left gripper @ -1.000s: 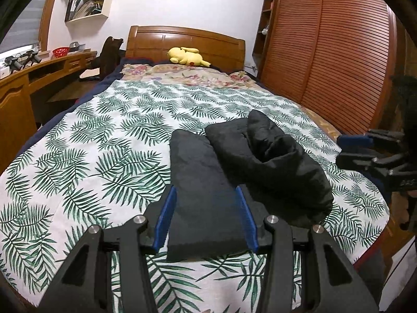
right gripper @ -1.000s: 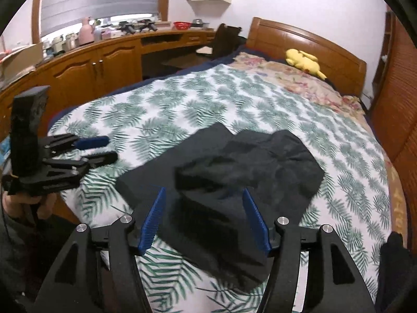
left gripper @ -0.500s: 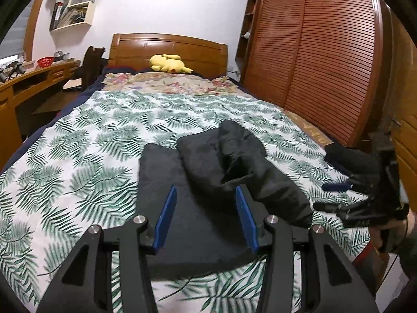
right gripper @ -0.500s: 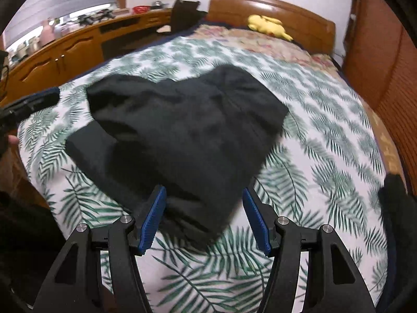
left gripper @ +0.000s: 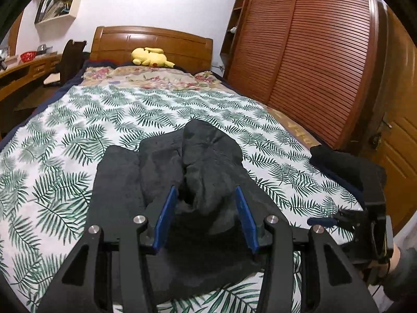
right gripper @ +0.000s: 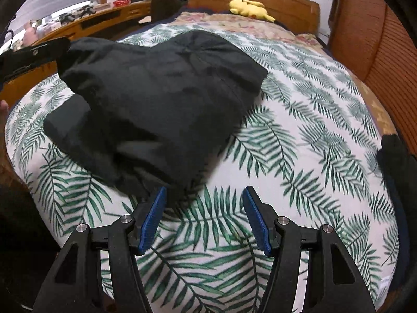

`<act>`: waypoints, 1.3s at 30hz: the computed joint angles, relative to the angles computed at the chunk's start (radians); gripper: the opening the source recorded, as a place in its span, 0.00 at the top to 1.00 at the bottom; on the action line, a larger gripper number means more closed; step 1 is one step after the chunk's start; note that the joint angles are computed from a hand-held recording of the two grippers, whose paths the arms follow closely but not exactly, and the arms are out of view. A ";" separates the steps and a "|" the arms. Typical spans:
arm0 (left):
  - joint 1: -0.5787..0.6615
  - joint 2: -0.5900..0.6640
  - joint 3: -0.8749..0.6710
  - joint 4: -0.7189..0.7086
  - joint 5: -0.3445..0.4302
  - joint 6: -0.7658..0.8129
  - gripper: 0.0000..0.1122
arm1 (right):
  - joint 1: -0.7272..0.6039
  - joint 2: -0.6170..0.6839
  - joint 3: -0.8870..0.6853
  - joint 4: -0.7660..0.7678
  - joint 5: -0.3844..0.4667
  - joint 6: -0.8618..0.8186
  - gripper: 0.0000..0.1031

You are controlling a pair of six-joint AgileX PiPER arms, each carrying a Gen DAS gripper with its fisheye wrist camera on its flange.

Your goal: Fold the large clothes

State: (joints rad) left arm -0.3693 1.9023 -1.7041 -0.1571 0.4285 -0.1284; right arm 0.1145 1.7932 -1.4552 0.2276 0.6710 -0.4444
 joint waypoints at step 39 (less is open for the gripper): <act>0.066 -0.263 0.423 0.727 -0.070 -0.651 0.98 | 0.028 0.184 -0.315 0.442 0.097 -0.344 0.40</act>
State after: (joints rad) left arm -0.3029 1.6396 -1.2808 0.5698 0.3580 -0.7797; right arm 0.1422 1.9767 -1.7703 0.6693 0.7677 -0.7881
